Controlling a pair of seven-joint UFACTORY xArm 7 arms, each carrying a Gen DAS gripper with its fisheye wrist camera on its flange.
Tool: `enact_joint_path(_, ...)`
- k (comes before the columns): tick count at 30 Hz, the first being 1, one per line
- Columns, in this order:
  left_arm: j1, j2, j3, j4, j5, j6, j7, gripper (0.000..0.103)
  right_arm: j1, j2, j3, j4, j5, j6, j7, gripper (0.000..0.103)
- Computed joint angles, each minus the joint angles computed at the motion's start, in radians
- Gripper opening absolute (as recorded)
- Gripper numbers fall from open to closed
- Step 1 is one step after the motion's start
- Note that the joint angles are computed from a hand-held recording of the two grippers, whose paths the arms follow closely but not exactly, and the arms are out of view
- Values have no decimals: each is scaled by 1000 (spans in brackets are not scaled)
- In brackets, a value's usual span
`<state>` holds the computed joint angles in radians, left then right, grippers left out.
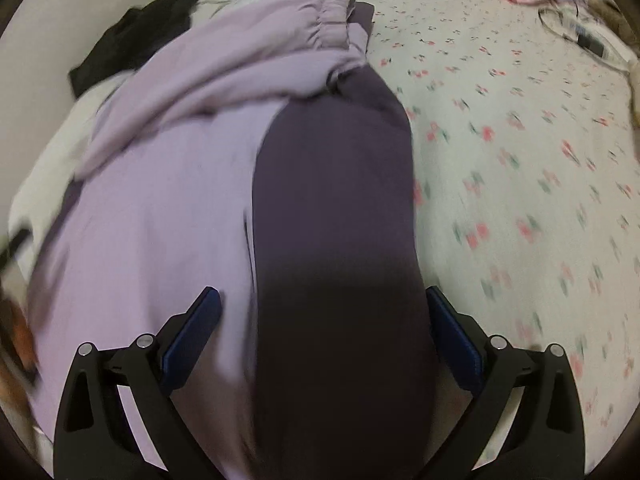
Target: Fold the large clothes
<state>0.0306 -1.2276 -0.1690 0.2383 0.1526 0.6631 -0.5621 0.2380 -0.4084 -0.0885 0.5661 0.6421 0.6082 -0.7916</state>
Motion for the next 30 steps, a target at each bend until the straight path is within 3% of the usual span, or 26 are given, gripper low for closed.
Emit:
enact_joint_path(2, 1, 14, 25, 1, -10, 2, 6, 97, 22, -97, -25, -97, 38, -58, -98, 97)
enact_joint_path(3, 0, 25, 39, 4, -17, 8, 12, 97, 18, -144, -48, -121, 37, -33, -111, 97)
enact_joint_path(7, 2, 19, 103, -8, -63, 7, 32, 97, -48, -292, -166, -158, 29, 158, -88, 97)
enact_joint_path(8, 4, 6, 115, -16, -76, 5, 33, 97, -82, -315, -223, -153, 34, 249, -72, 97)
enact_joint_path(11, 18, -13, 137, -31, -107, -4, 36, 97, -210, -329, -283, -137, 2, 412, -5, 97)
enact_joint_path(14, 32, -19, 140, -36, -128, -1, 33, 97, -301, -303, -340, -107, -36, 553, -13, 97)
enact_joint_path(19, 39, -21, 128, -34, -137, 6, 40, 97, -357, -199, -392, -64, -46, 773, -54, 97)
enact_joint_path(24, 37, -26, 134, -32, -144, 8, 44, 97, -367, -64, -405, -62, 72, 897, -96, 97)
enact_joint_path(26, 2, -31, 217, -18, -178, 46, 96, 97, -373, -25, -400, -57, 110, 939, -118, 97)
enact_joint_path(28, -20, -55, 318, 8, -228, 141, 171, 97, -371, -12, -378, -56, 145, 985, -147, 94)
enact_joint_path(30, 20, -139, 401, 36, -233, 280, 258, 97, -375, -6, -357, -43, 161, 1029, -179, 90)
